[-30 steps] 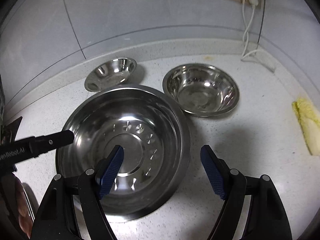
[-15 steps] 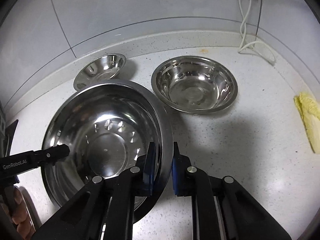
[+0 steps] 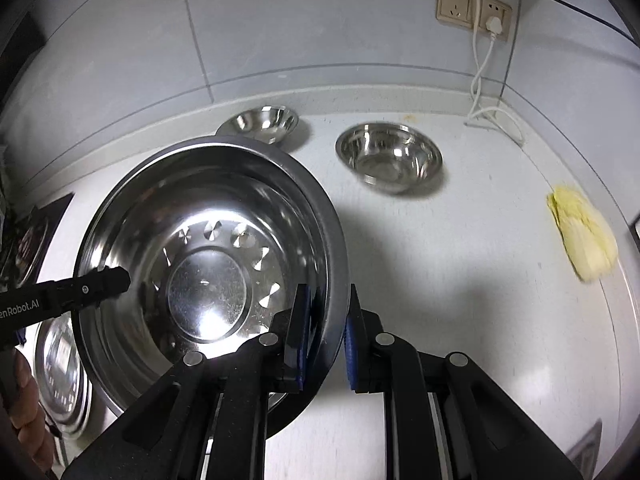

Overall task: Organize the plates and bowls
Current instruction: 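Lift the large bowl with both grippers and lower it beside the plate stack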

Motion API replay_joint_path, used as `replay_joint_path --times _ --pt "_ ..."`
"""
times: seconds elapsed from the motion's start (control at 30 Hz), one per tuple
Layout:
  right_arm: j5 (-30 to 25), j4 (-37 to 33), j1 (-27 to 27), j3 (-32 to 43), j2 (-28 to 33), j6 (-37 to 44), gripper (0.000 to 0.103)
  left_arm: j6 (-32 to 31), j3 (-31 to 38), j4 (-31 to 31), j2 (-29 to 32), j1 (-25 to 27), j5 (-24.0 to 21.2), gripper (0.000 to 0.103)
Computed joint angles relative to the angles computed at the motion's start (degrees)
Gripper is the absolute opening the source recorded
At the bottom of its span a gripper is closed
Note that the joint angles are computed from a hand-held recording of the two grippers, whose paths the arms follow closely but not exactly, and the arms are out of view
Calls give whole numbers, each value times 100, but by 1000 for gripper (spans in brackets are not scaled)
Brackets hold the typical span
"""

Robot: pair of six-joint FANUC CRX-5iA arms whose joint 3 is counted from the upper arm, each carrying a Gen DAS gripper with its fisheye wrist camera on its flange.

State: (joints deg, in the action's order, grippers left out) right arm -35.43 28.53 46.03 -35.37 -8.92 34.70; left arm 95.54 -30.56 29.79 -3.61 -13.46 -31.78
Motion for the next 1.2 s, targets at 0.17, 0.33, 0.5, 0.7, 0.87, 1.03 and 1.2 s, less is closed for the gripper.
replay_joint_path --times 0.17,0.33,0.5,0.7,0.87,1.03,1.2 --pt "-463 -39 462 -413 -508 -165 14 -29 -474 94 -381 -86 -132 10" --pt "-640 -355 768 -696 -714 -132 15 -11 -858 202 -497 -159 -127 11" --pt "-695 -541 865 -798 -698 -80 15 30 -980 209 -401 -226 -114 10" --pt "-671 -657 819 -839 -653 -22 15 269 -943 -5 -317 -343 -67 11" --pt "-581 -636 762 -879 -637 -22 15 233 -994 42 -334 -347 -4 11" --pt "-559 -623 791 -904 -661 -69 15 211 -1037 86 -380 -317 18 12" --pt "-505 -704 822 -925 -724 -18 16 333 -1004 -73 -478 -258 -11 26"
